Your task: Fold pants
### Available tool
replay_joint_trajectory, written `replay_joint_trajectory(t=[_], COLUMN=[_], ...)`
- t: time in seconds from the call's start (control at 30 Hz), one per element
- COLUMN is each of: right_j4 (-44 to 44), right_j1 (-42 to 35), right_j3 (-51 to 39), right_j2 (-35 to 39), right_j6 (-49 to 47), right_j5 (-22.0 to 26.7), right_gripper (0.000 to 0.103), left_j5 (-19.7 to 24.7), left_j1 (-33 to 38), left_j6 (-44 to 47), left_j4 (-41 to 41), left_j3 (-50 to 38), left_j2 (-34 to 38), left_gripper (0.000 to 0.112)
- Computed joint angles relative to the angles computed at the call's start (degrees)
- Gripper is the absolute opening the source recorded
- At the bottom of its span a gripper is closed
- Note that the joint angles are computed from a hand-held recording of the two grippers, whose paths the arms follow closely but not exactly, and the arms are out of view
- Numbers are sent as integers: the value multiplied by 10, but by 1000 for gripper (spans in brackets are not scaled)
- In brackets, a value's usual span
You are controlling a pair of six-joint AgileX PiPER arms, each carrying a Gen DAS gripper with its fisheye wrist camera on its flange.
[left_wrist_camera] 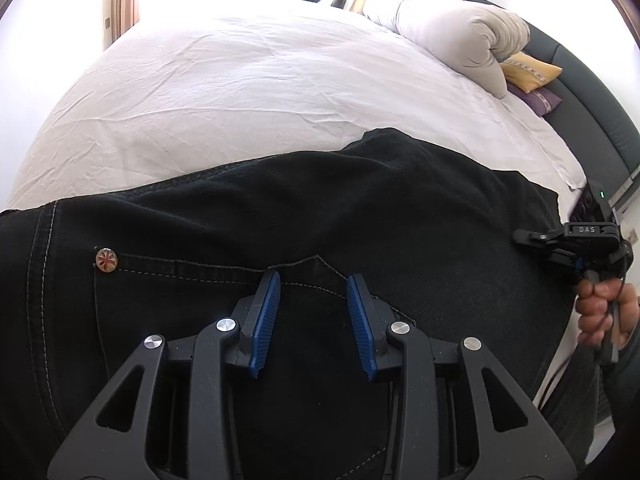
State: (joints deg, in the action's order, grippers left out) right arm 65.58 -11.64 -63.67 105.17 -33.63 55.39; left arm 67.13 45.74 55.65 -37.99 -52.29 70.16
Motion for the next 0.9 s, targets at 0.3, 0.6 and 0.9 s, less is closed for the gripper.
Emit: replay_joint_trajectory(t=[0.3,0.6,0.9], right_j4=[-119,-18,-10], right_j1=[-345,-221,-327], right_j3=[61,96,17], right_j2=[-99,-125,-3], right_j6=[21,-115,-48], right_j5=[-35,133,4], right_gripper=[0,13,0], left_j5=[-43,-65,-45], left_j1=[-70,-106,-70], left_j6=[-68,-107,-64], left_j4=[28,59,20], left_j3=[1,0,3], left_j2=[-10,-19,1], left_gripper=[34,34,34])
